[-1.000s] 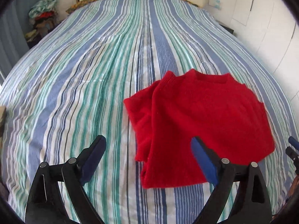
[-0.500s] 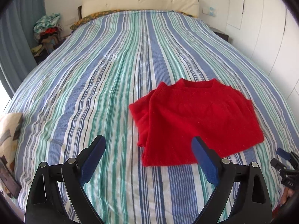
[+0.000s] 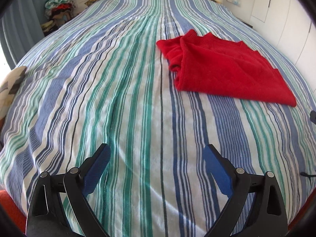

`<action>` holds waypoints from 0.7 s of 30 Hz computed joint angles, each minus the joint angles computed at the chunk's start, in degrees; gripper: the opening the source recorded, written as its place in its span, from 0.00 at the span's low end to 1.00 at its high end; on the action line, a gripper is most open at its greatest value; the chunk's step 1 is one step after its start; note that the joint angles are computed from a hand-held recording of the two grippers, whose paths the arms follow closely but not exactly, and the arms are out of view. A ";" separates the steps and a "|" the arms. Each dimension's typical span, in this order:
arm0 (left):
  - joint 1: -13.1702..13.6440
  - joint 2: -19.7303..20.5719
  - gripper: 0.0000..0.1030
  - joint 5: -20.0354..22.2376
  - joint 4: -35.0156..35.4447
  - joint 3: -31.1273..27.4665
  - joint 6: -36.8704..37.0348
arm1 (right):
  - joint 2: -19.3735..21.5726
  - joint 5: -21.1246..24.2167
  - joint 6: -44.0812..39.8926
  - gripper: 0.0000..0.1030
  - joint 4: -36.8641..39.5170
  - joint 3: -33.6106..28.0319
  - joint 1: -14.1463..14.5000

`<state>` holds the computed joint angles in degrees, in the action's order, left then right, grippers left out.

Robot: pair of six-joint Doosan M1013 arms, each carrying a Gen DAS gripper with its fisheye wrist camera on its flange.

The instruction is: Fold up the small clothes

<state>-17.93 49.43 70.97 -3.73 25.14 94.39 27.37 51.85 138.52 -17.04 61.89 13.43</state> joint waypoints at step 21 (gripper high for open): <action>0.39 1.22 0.93 1.50 0.32 -1.73 -1.44 | 0.36 -2.17 6.05 0.77 -0.17 0.10 -2.94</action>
